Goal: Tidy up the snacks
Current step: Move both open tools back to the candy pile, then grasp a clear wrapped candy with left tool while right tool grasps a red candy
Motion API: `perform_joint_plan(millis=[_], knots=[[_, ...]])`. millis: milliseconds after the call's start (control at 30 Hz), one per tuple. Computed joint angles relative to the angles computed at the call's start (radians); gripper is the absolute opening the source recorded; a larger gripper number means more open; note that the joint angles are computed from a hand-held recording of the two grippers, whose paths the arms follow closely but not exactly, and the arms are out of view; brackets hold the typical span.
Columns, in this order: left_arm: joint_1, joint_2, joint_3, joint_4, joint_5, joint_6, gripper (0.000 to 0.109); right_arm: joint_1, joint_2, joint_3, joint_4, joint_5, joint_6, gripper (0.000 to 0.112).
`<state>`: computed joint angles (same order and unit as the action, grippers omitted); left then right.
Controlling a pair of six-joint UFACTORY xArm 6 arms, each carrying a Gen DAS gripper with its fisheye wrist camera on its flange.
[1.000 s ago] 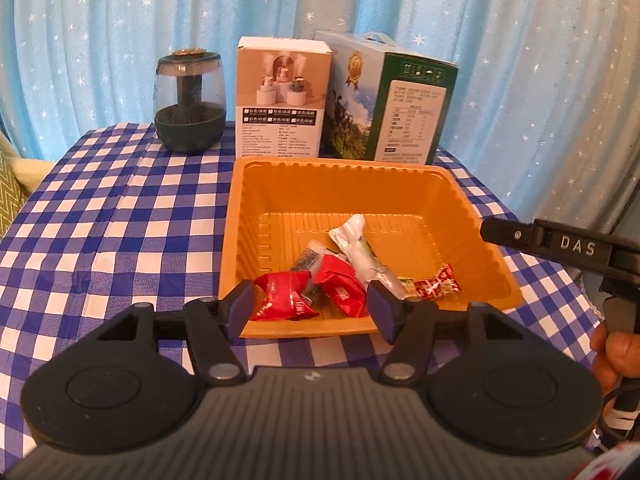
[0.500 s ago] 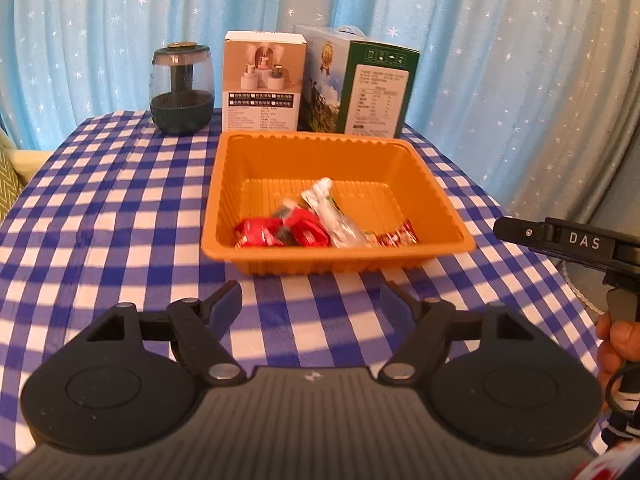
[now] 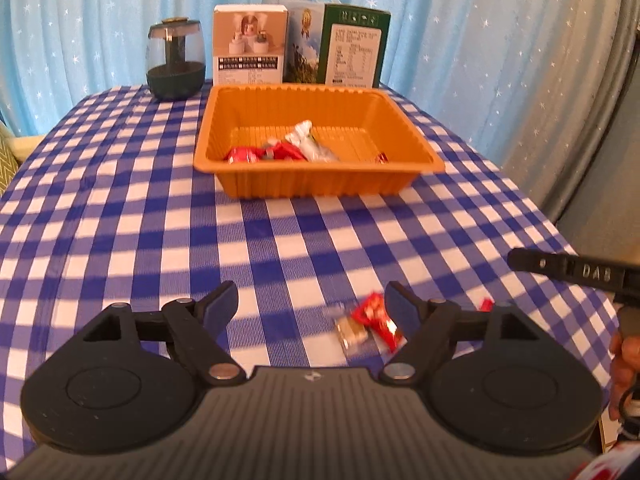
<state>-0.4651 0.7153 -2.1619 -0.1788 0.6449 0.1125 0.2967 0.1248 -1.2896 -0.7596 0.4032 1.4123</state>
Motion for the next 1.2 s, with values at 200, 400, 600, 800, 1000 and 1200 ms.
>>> perform_joint_plan(millis=[200, 400, 600, 800, 1000, 1200], knots=[[-0.005, -0.094, 0.184, -0.026, -0.051, 0.042, 0.078, 0.047, -0.017, 0.045, 0.01, 0.027, -0.116, 0.062], [0.006, -0.113, 0.229, -0.036, -0.06, 0.051, 0.078, 0.067, 0.021, 0.024, -0.019, 0.032, -0.226, 0.061], [0.011, -0.101, 0.212, -0.062, -0.05, 0.053, 0.078, 0.069, 0.064, -0.01, -0.024, 0.048, -0.3, 0.045], [0.007, -0.091, 0.198, -0.076, -0.046, 0.064, 0.078, 0.073, 0.085, -0.028, -0.006, 0.062, -0.335, 0.032], [0.003, -0.081, 0.191, -0.07, -0.043, 0.065, 0.078, 0.084, 0.095, -0.046, 0.05, 0.063, -0.376, 0.02], [-0.005, -0.065, 0.183, -0.084, -0.061, 0.068, 0.076, 0.08, 0.089, -0.058, 0.039, 0.048, -0.306, 0.02]])
